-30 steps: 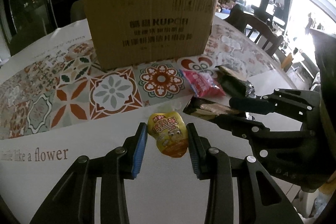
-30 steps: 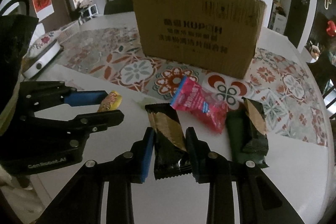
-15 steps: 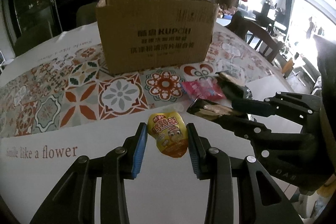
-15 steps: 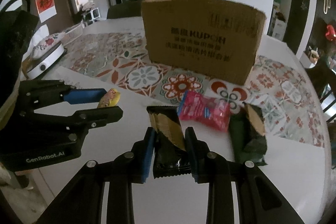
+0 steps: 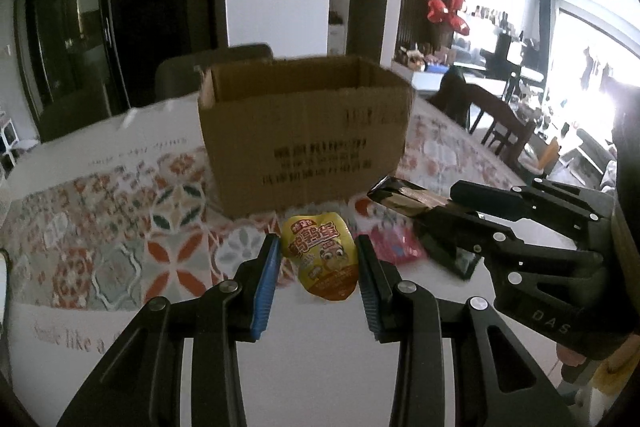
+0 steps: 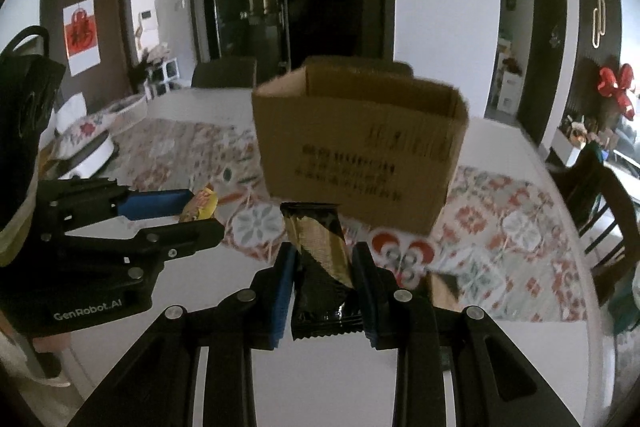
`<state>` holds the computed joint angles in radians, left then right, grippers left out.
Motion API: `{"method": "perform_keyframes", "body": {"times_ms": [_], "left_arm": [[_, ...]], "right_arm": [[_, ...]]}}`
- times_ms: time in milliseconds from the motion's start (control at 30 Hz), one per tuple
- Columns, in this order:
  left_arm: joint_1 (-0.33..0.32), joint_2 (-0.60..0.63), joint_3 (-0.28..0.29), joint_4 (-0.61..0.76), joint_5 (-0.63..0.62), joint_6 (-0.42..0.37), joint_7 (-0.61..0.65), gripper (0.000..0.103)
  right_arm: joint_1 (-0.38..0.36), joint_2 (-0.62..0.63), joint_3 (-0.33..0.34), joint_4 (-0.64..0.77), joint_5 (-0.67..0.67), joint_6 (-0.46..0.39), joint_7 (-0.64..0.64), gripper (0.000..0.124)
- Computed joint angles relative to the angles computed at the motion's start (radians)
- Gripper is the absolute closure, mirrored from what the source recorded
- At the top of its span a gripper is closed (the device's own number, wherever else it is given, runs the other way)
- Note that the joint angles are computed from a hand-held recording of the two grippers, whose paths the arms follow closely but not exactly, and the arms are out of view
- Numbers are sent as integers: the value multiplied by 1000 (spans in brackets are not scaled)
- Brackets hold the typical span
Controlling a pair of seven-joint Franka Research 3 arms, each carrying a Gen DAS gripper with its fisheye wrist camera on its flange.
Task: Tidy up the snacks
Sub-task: 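Carry both snacks into the cardboard box and open both grippers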
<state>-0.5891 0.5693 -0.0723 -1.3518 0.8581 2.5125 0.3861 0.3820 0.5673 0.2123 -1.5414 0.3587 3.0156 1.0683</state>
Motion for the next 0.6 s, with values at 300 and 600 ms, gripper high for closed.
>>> {"method": "perform_keyframes", "body": {"times_ms": [300,600], "left_arm": [[-4,45,39,131,43,-17,22,66],[7,134,61,313,7,-43,128,66]], "right_arm": [[6,63,-3,147,1,33,21,93],[35,165,-36,364,-43,-19,46,93]]}}
